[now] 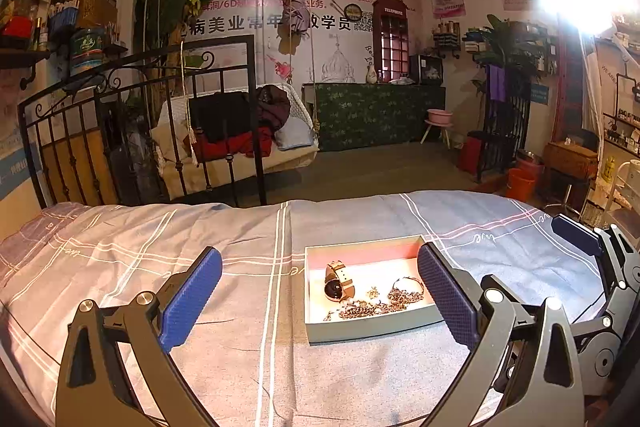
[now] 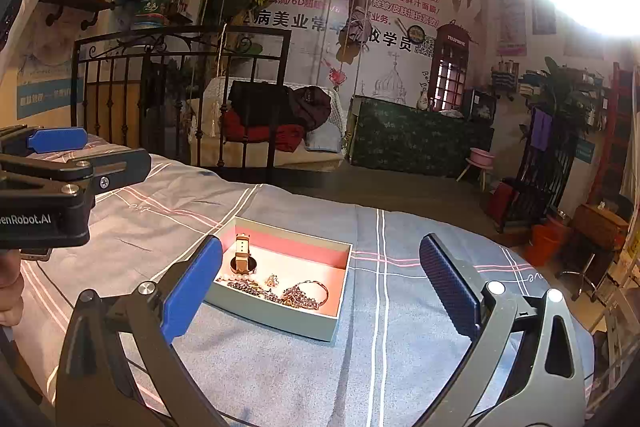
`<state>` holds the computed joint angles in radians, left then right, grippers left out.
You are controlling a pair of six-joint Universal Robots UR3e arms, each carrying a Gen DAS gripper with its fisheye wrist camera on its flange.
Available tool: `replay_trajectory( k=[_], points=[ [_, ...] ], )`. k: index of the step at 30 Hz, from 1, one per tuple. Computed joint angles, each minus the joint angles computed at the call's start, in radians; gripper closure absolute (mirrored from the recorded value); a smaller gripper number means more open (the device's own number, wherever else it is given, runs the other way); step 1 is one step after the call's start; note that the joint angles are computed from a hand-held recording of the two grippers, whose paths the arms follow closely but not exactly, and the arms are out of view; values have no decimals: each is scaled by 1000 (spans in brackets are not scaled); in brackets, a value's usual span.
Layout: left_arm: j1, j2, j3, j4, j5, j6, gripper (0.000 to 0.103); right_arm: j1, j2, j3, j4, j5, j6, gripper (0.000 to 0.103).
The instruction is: Organize jewelry
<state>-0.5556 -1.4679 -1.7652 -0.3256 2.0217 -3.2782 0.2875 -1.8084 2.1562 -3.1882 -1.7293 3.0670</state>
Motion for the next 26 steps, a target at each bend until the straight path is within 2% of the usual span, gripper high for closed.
replay_trajectory(
  k=[5,8,10,13,19,22,26],
  points=[
    [-6,1,8,-14,-2,2,6,-2,-9,2,10,6,-4,6],
    [29,26,15,-67,-70,-41,6,-12,-21,12,15,19,-9,6],
    [18,24,8,-55,-26,-99,6,-9,-23,12,18,18,-12,6],
    [20,29,13,-77,-11,-129,6,-7,-28,16,20,14,-18,6],
    [2,16,34,-114,18,-128,6,-9,-35,18,32,17,-19,6],
    [28,23,50,-149,-49,-95,6,-3,-33,16,37,10,-23,6],
    [3,8,52,-136,-13,-90,6,-5,-34,11,47,12,-24,6]
  ],
)
